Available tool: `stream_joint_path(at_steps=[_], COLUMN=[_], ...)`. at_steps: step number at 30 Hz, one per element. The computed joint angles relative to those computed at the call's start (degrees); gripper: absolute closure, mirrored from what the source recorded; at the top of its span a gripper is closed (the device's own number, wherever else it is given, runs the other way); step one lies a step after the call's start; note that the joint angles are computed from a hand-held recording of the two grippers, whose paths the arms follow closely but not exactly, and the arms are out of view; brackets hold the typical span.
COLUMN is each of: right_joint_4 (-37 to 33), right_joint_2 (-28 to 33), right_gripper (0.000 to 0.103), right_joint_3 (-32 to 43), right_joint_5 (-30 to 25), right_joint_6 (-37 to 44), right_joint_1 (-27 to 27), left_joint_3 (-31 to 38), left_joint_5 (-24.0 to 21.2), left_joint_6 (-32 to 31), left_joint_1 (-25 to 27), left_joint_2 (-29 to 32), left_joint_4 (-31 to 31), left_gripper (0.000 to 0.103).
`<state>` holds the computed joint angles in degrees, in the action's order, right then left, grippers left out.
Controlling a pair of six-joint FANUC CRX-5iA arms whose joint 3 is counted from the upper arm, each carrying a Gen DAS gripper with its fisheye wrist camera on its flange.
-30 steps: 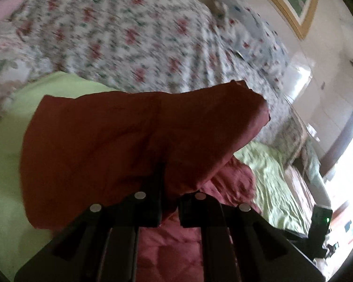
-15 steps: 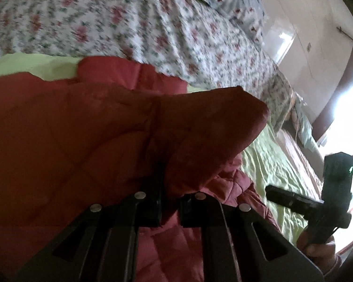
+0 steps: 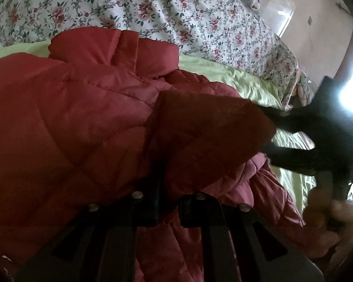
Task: Fold large clothes
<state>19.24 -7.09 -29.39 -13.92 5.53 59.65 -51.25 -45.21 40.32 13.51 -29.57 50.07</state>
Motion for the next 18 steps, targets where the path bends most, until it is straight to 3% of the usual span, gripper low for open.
stream_joint_path(at_steps=[1, 2, 4, 6, 8, 11, 15, 18], right_joint_4=[-3.81, -6.19, -1.95, 2.84, 6.77, 13.35, 18.58, 18.69], right_joint_2=[0.79, 1.67, 2.08, 1.27, 0.42, -1.05, -1.67, -0.41], right_gripper=[0.061, 0.086, 0.087, 0.091, 0.093, 0.094, 0.095, 0.095], right_joint_3=[1.24, 2.37, 1.86, 0.12, -1.16, -2.67, -2.25, -1.42], right_joint_5=[-0.19, -0.62, -1.18, -0.66, -1.00, -3.14, -9.43, -11.91], right_joint_6=[3.63, 6.04, 2.49, -1.39, -3.95, -8.19, -8.83, -6.44], right_joint_1=[-0.07, -0.07, 0.02, -0.10, -0.30, -0.67, -0.44, -0.44], left_joint_3=[0.31, 0.50, 0.66, 0.45, -0.23, -0.75, 0.13, 1.65], left_joint_5=[-0.45, -0.80, -3.93, -8.26, -12.34, -16.73, -17.94, -14.47], left_joint_6=[0.56, 0.83, -0.76, -3.06, -5.15, -6.25, -6.43, -5.65], left_joint_1=[0.24, 0.48, 2.10, 4.55, 7.55, 11.89, 16.51, 18.43], left_joint_2=[0.23, 0.35, 0.56, 0.21, -1.21, -2.95, -5.69, -6.55], left_joint_4=[-0.69, -1.28, -0.82, 0.58, 1.82, 2.47, 2.00, 1.19], left_gripper=[0.095, 0.092, 0.086, 0.071, 0.062, 0.060, 0.060, 0.060])
